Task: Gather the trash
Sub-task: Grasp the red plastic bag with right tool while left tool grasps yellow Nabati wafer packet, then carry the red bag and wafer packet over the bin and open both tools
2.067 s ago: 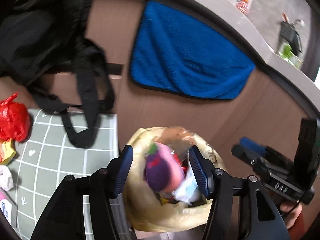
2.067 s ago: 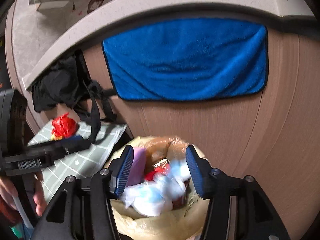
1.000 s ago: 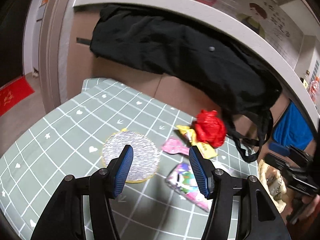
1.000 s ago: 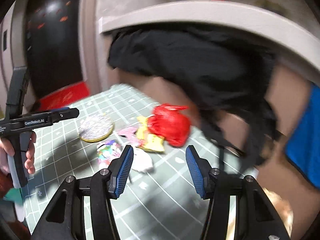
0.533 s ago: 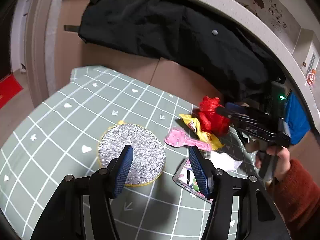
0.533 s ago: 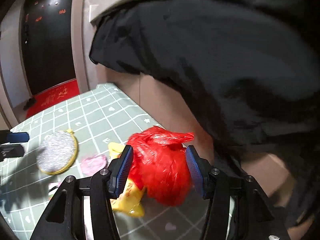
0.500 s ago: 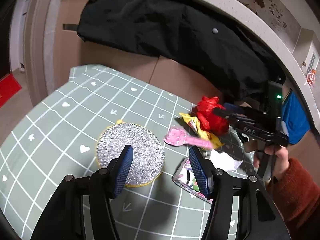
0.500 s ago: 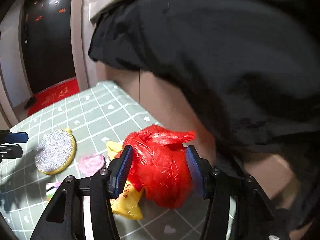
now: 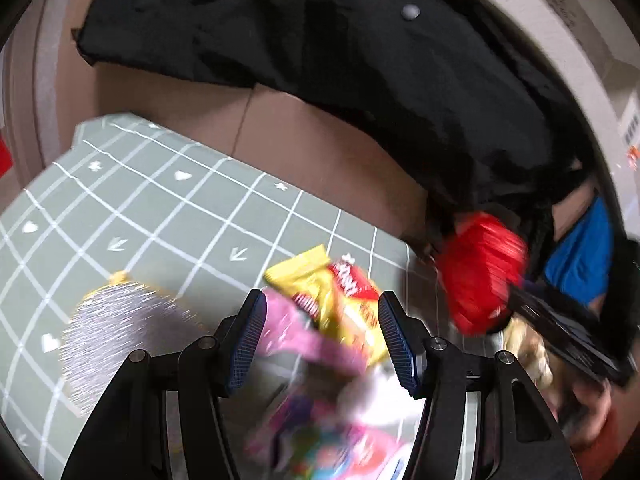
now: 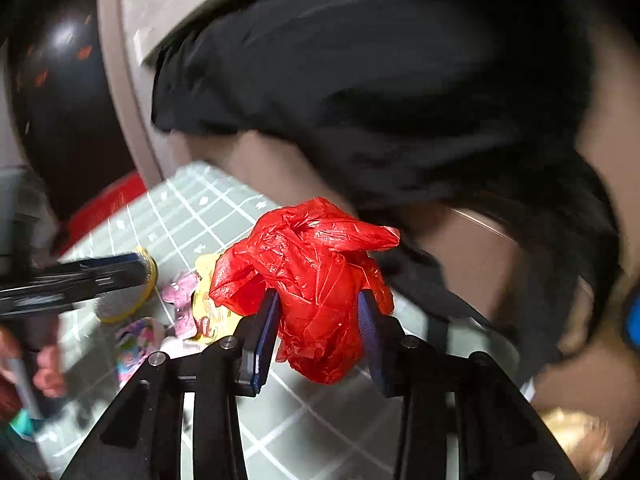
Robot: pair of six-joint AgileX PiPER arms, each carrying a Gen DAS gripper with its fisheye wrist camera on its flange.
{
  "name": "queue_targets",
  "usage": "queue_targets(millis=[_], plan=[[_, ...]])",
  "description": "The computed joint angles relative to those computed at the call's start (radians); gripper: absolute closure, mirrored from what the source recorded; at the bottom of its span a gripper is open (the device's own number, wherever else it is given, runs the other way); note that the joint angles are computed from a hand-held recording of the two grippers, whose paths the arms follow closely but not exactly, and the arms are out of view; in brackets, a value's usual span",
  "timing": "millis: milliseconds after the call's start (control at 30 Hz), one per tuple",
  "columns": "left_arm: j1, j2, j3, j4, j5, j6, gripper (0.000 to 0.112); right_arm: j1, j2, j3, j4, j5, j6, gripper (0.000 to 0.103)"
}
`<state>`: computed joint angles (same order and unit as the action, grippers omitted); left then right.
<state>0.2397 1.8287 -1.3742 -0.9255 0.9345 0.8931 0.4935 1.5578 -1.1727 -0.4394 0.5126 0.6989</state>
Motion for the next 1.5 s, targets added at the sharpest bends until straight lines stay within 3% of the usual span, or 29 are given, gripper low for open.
queue_targets(millis=[133,233,333,433,600,667,700,767,833,1000,1167,1333,1500], plan=[[-0.086,0.053,-0.064,0.114,-0.097,-0.207,0.054,-0.034,-0.156,0.125,0.064,-0.038,-0.002,0.067],[-0.123,0.086,-0.088,0.171,-0.116,-0.324,0.054,0.000,-0.247,0.198,-0.066,-0.017,0.124,0.067],[-0.175,0.062,-0.056,0.236,-0.208,-0.372,0.054,0.064,-0.303,0.268,-0.240,0.024,0.290,0.067],[-0.233,0.047,-0.025,0.351,-0.302,-0.467,0.054,0.054,-0.362,0.345,-0.245,0.005,0.318,0.066],[-0.298,0.061,-0.025,0.504,-0.354,-0.596,0.054,0.064,-0.433,0.438,-0.269,-0.016,0.382,0.066],[-0.300,0.058,-0.022,0.491,-0.342,-0.592,0.061,0.091,-0.459,0.462,-0.301,0.003,0.426,0.066],[-0.303,0.051,-0.016,0.500,-0.339,-0.598,0.072,0.099,-0.474,0.470,-0.306,0.015,0.435,0.066],[-0.312,0.021,0.017,0.506,-0.359,-0.568,0.089,0.109,-0.499,0.480,-0.308,0.033,0.447,0.066],[-0.317,-0.036,0.081,0.493,-0.394,-0.513,0.093,0.111,-0.521,0.489,-0.302,0.037,0.454,0.066],[-0.285,-0.197,0.243,0.342,-0.457,-0.317,0.095,0.153,-0.566,0.489,-0.322,0.084,0.487,0.066],[-0.199,-0.363,0.352,0.174,-0.383,-0.109,0.095,0.247,-0.598,0.477,-0.375,0.163,0.554,0.066],[-0.132,-0.590,0.476,0.052,-0.384,0.050,0.095,0.373,-0.607,0.460,-0.458,0.265,0.665,0.066],[-0.098,-0.792,0.531,0.036,-0.351,0.084,0.095,0.544,-0.606,0.405,-0.554,0.426,0.762,0.066]])
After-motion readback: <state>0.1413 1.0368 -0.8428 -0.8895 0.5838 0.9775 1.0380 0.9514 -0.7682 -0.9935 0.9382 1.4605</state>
